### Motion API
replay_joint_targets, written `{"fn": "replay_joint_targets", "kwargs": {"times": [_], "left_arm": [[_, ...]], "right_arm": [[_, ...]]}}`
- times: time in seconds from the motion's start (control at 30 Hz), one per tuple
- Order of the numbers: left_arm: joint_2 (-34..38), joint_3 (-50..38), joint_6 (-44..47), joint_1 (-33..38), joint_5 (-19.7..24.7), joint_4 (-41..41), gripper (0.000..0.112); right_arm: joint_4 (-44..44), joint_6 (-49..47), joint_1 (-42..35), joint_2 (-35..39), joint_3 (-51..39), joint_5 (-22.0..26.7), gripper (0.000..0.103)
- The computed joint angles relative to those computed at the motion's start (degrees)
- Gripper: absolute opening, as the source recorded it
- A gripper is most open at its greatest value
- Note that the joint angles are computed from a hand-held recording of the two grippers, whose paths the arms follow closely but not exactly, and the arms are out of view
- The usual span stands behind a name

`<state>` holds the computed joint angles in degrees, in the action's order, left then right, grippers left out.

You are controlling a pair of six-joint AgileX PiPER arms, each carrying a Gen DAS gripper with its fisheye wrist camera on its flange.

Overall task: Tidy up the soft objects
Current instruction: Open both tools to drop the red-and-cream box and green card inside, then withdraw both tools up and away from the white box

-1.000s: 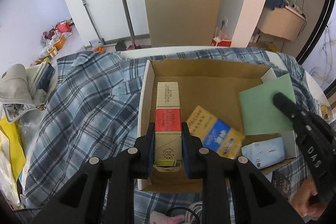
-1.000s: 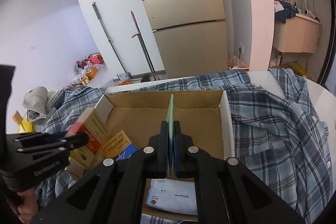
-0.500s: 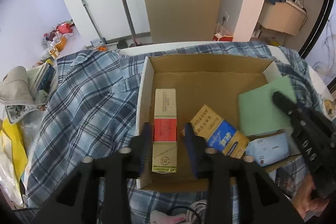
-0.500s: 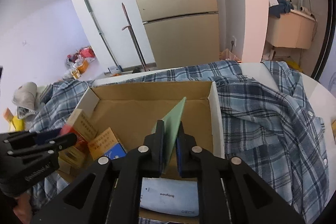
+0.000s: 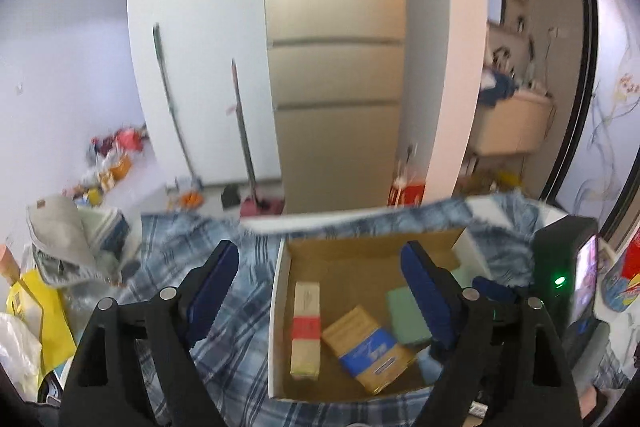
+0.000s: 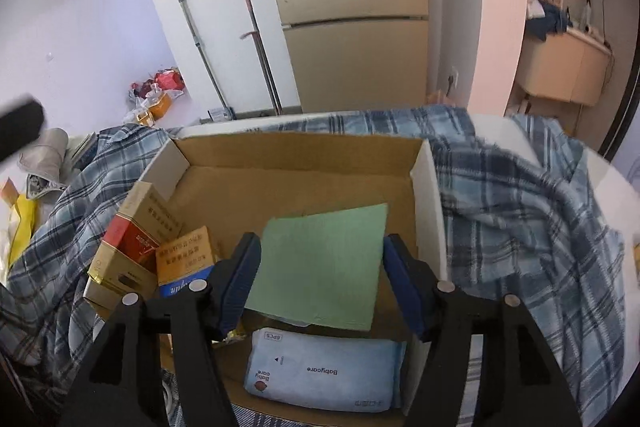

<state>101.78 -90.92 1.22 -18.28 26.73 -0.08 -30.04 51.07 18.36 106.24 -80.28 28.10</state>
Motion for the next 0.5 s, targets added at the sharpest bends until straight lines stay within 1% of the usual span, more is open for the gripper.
{"fn": "replay_joint_targets", "kwargs": {"times": [0.07, 0.1, 0.17, 0.2, 0.23, 0.27, 0.33, 0.4, 0.47, 0.5], "left_arm": [[-1.7, 1.6, 0.8, -0.3, -2.0, -0.1, 0.085], [-2.5, 2.6, 1.3, -0.3, -3.4, -0.6, 0.085], [-5.3, 6.6, 0.1, -0.5, -8.8, -0.1, 0.085], [-6.7, 8.6, 1.9, -0.4, -11.3, -2.0, 0.085], [-8.0, 10.0, 5.7, -0.1, -13.1, -5.9, 0.086], [-9.1, 11.0, 8.7, 0.1, -14.1, -9.1, 0.086], [-11.0, 12.5, 15.1, 0.7, -15.5, -16.1, 0.086], [-12.3, 13.2, 19.1, 1.1, -16.1, -20.7, 0.087], [-13.2, 12.8, 23.0, 1.7, -14.7, -25.3, 0.087], [-13.6, 12.7, 23.4, 2.0, -13.8, -25.9, 0.087]], "right_arm": [[-3.4, 3.3, 0.5, -0.9, 0.5, 0.5, 0.074], [-3.5, 3.5, 0.5, -1.3, 0.5, 0.7, 0.074], [-3.2, 3.3, 0.3, -2.5, 0.5, 1.0, 0.074], [-4.5, 4.7, 0.5, -3.3, 0.7, 1.4, 0.074], [-7.2, 7.6, 0.9, -4.5, 1.4, 1.8, 0.074], [-9.8, 10.0, 1.4, -5.7, 1.9, 2.3, 0.074], [-13.8, 13.0, 2.6, -8.1, 2.7, 3.6, 0.074], [-17.0, 14.9, 4.2, -10.6, 3.4, 4.8, 0.076], [-19.9, 16.2, 6.2, -12.6, 3.8, 6.3, 0.078], [-21.1, 16.6, 7.1, -13.5, 4.0, 7.0, 0.078]]}}
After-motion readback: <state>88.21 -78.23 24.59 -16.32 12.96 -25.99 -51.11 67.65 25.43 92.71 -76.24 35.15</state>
